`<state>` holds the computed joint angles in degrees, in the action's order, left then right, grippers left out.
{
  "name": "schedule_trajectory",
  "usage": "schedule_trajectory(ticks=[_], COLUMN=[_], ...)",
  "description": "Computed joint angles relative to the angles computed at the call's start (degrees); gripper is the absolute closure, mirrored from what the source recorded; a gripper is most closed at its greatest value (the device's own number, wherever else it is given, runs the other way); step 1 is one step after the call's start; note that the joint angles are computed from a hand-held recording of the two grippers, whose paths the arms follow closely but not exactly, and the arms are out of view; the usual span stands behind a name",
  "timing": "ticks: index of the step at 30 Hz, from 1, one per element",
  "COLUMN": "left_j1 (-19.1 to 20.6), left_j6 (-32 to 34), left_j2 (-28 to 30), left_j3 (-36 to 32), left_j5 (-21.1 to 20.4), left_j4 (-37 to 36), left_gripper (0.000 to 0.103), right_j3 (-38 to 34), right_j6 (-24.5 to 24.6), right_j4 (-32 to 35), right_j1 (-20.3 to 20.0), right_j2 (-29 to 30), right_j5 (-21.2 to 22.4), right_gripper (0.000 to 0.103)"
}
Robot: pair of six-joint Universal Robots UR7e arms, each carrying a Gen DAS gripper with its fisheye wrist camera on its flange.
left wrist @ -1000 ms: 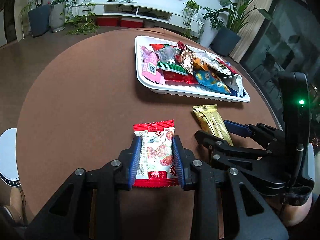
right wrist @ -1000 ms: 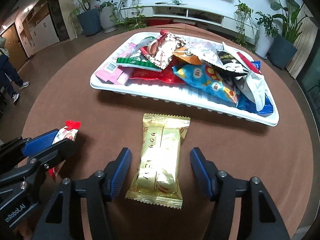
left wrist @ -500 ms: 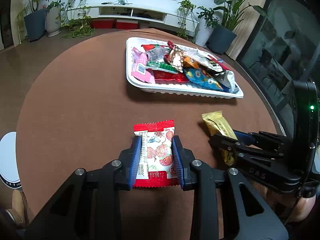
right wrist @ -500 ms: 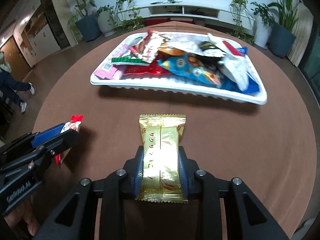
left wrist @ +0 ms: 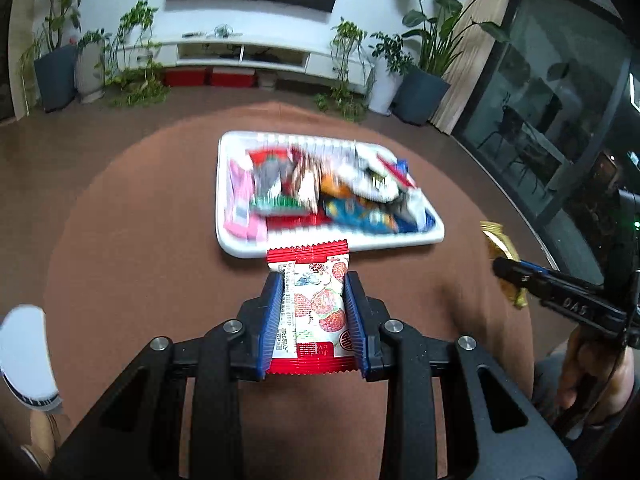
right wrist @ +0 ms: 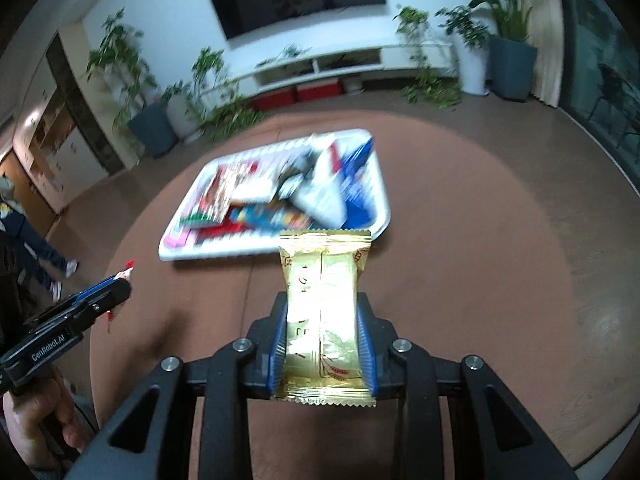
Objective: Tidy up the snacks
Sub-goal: 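Carry the red-white candy with the left tool while the right tool carries the gold bar into the tray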
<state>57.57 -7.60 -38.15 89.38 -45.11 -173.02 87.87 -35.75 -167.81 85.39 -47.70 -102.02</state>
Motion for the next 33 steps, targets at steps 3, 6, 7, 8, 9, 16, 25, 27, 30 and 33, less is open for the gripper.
schedule_trajectory(ticks=[3,6,7,8,9,16,25,27,30,33], left_j1=[-0.2,-0.5,-0.6,-0.5,-0.6,-0.1,2.6,3.8,5.9,7.7], left_j6=[2.0,4.8,5.4,6.2,7.0,10.7,10.8,10.4,9.4,8.7], left_j2=[0.0,0.5,0.5,0.9,1.2,2.7,9.6,11.9,14.9,17.3], left_j3=[-3.0,-7.0,-8.1,-9.6,-10.9,-20.7,-36.4,-39.8,-44.4,-47.5], left_j5=[0.7,2.1,2.4,2.6,2.9,2.6,0.4,-0.3,-1.5,-2.3], left_j4=[0.6,1.6,2.1,2.6,3.1,8.0,21.1,23.6,26.2,27.8], left_gripper=[0.074,0.074,0.074,0.074,0.074,0.074,0.074,0.074,0.074,0.074], right_j3=[-2.8,-6.2,-7.0,-8.4,-9.4,-17.0,-34.3,-38.5,-45.4,-50.1], right_j6=[1.0,1.0,0.9,0.7,0.5,-1.5,-2.4,-2.6,-2.6,-1.9], right_j4=[1.1,2.1,2.3,2.7,3.2,6.4,18.5,21.4,25.3,28.2], right_j1=[0.1,0.6,0.8,1.2,1.5,4.7,8.1,8.1,7.9,7.3], right_j2=[0.1,0.9,1.1,1.4,1.7,4.5,15.7,18.9,24.3,27.7], right_j5=[0.8,1.1,1.2,1.4,1.6,2.9,1.8,0.5,-2.2,-3.6], right_gripper=[0.070,0.070,0.070,0.070,0.070,0.070,0.070,0.070,0.070,0.070])
